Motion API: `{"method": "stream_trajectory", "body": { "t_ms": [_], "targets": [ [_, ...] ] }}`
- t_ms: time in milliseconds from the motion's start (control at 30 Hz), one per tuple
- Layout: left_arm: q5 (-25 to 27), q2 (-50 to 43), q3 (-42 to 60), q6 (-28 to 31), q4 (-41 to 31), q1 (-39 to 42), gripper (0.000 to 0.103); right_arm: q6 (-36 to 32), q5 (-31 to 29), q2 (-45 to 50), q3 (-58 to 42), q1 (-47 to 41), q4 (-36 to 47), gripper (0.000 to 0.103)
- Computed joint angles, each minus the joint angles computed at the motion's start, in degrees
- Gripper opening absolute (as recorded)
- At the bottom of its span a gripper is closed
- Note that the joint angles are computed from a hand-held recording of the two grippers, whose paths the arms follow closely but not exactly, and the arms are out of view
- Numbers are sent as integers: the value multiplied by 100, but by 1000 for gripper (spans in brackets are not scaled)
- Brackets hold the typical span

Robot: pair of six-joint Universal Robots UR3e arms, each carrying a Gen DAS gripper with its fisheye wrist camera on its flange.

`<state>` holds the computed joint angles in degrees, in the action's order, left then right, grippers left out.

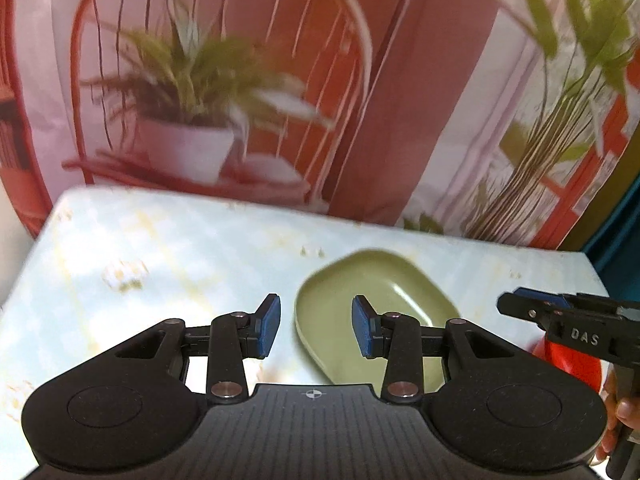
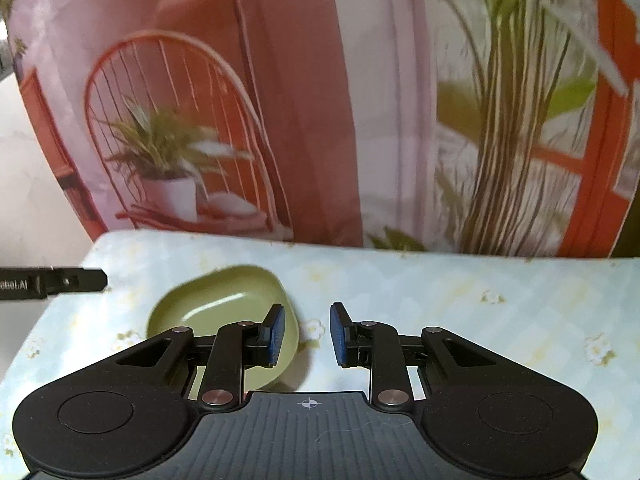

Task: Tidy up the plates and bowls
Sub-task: 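Move both grippers to the other green plate and close on its rim, then carry the green plate with both grippers onto the orange plate stack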

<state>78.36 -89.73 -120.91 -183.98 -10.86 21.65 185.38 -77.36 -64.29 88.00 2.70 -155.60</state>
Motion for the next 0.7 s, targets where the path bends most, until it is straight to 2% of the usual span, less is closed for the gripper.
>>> {"method": "stream_trajectory", "body": {
  "t_ms": [467,533,567,600,700],
  "targets": [
    [-115,-1014,-61,-355,533,-168,39,-58,22,1166,-939,196,402,24],
    [-133,-1073,-64,-376,608,-181,25,-54,69,1210,-967,199,417,22],
    [-105,-1109,-26,-375,613,-201,19,-56,84,1218,-972,198,414,17],
    [-66,-1144,2,-392,638,-225,19,-64,116,1212,-967,194,414,10],
    [-16,-1128,18,-443,730,-242,18,-61,167,1128,-866,174,345,9]
  ]
}}
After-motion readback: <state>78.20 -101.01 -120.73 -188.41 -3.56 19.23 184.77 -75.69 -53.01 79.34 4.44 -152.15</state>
